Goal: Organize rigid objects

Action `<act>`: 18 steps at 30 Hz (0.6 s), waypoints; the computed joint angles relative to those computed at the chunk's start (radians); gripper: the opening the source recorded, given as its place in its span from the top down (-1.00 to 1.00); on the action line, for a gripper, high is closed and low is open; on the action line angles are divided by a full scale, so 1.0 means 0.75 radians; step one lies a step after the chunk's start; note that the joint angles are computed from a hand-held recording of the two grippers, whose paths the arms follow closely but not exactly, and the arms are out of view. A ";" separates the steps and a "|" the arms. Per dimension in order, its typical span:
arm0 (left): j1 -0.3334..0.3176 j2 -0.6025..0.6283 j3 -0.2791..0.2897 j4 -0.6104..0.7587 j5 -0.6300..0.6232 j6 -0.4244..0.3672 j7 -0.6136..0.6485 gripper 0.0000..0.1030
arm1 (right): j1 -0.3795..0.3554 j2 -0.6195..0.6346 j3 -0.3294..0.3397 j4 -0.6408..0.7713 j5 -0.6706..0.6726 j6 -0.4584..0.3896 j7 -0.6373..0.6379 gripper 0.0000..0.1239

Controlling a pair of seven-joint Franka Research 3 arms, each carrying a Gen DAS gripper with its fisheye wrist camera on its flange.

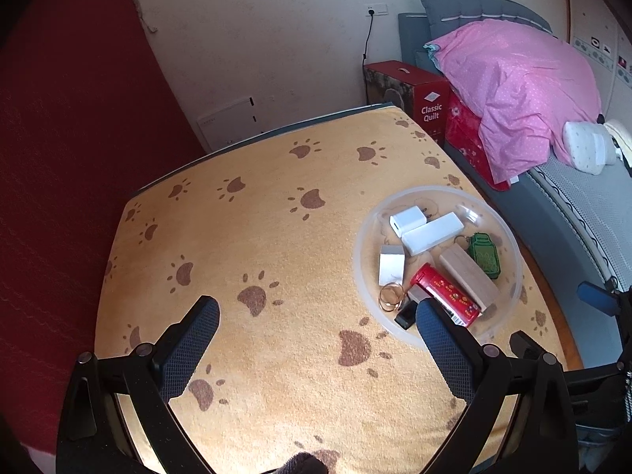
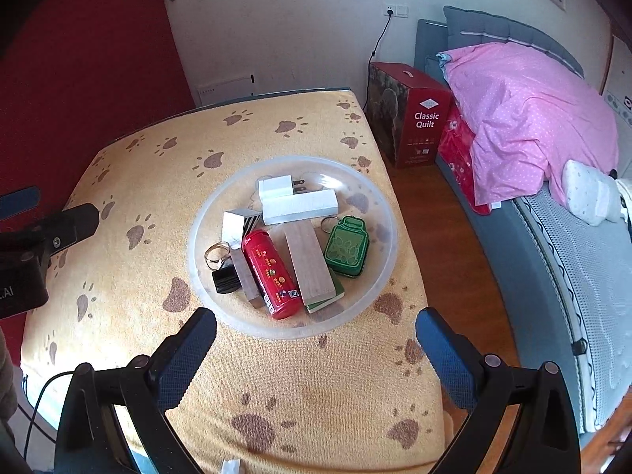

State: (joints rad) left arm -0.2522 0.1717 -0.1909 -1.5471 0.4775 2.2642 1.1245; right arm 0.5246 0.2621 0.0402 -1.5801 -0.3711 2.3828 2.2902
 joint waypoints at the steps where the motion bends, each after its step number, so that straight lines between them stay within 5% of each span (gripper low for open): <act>1: 0.001 -0.001 -0.003 -0.002 -0.008 0.002 0.011 -0.95 | 0.001 -0.001 -0.002 0.000 -0.002 -0.002 0.006 -0.66; 18: -0.016 0.027 -0.012 0.039 -0.059 -0.035 0.086 -0.95 | -0.010 -0.014 -0.001 -0.019 -0.020 -0.006 0.047 -0.66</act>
